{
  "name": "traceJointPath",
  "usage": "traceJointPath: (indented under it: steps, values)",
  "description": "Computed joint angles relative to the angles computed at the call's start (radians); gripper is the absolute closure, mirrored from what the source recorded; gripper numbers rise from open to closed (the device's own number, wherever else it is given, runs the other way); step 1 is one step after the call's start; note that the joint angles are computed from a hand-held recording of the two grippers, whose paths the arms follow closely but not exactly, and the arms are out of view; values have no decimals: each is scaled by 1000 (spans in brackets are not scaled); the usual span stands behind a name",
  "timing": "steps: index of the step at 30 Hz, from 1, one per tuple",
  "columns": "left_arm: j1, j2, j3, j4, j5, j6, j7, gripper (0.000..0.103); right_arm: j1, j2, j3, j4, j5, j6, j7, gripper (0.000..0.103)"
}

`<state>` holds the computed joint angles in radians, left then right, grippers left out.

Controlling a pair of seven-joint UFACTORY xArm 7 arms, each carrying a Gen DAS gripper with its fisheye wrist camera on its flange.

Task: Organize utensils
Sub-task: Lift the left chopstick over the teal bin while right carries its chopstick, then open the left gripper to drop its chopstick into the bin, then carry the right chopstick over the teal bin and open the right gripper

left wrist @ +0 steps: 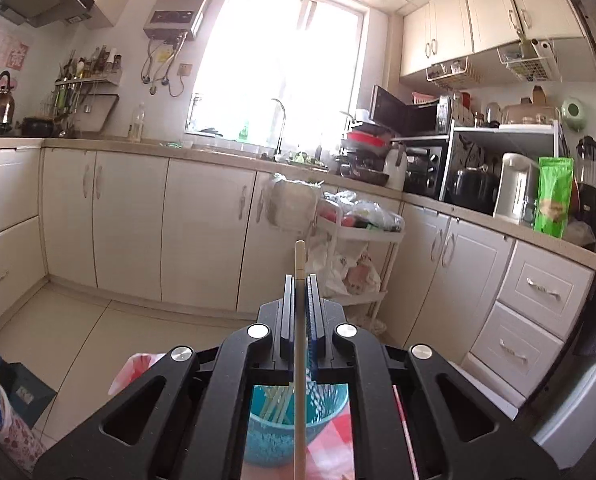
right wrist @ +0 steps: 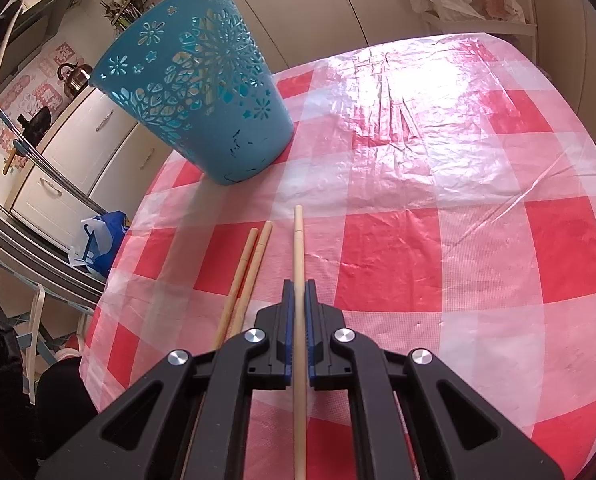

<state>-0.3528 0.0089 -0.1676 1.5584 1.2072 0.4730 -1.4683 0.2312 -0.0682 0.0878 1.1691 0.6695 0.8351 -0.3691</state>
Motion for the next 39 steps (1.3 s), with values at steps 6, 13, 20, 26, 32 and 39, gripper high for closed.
traceJointPath:
  steps: [6,13,20,26,32,39]
  values:
    - [-23,163,83,183,111,-26,-150,98,-5,2,-5,4,18,16,-10,97]
    - [-94,284,180,287,126,29,-182,98,-13,-2,-9,4,46,18,-12,97]
    - [-120,285,215,227,132,60,-217,98,-11,-6,-8,3,63,12,-14,97]
    - [-113,267,194,169,119,64,-191,98,-14,-15,-13,-1,72,-1,-12,97]
    - [-108,259,170,136,36,71,-70,98,-14,-31,-21,-11,99,-25,-20,97]
    - [-101,152,140,9,-19,90,-1,80,-5,-63,-35,-24,194,-76,-86,97]
